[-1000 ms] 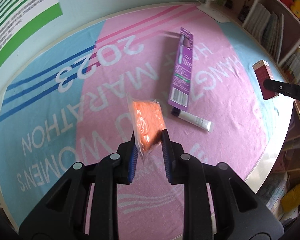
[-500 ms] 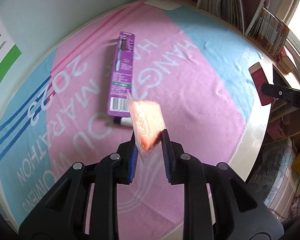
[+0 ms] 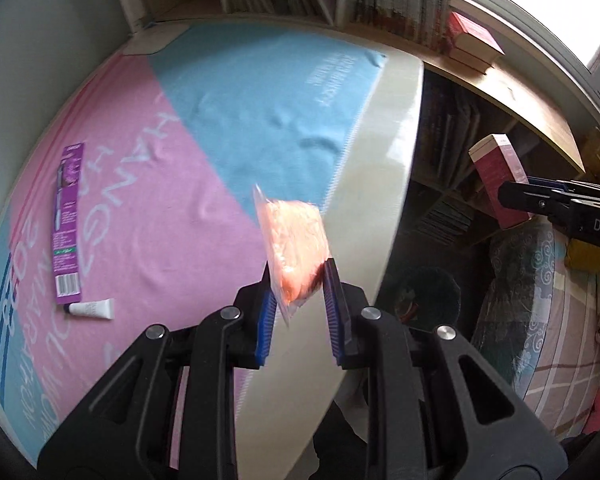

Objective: Collect trash
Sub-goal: 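Carry the orange bag and dark red box toward the wastebasket with both tools, then open both tools to drop the bag and box into the wastebasket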

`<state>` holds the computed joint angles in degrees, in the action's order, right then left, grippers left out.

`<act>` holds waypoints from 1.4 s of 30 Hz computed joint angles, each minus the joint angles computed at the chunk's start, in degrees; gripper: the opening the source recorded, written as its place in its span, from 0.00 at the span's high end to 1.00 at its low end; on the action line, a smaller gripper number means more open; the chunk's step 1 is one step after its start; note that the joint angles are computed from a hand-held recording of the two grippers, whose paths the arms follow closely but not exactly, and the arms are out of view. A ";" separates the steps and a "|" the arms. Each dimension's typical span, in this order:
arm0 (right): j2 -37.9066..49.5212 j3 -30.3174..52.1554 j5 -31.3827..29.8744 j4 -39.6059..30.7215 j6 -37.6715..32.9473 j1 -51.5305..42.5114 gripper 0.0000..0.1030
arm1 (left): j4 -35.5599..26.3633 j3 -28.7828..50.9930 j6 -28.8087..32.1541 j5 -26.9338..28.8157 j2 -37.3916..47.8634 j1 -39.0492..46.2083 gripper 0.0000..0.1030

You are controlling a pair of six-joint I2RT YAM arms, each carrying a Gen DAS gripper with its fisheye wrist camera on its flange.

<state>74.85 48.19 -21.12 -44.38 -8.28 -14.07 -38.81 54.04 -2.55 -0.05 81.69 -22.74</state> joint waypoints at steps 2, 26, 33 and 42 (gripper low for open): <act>-0.34 -0.65 -1.28 -2.32 -4.46 -6.11 0.69 | 0.57 1.46 -2.28 -0.59 2.75 -5.31 0.80; 19.87 3.97 -0.48 -11.63 -37.00 -54.88 0.69 | -3.66 31.05 -7.42 2.88 39.66 -38.17 0.80; 24.90 7.68 -1.23 -11.88 -36.45 -60.21 0.35 | -6.71 37.84 -6.93 0.01 45.47 -41.50 0.19; 27.84 11.35 -1.32 -12.19 -36.05 -61.48 0.34 | -8.05 38.67 -7.31 0.01 45.61 -40.92 0.19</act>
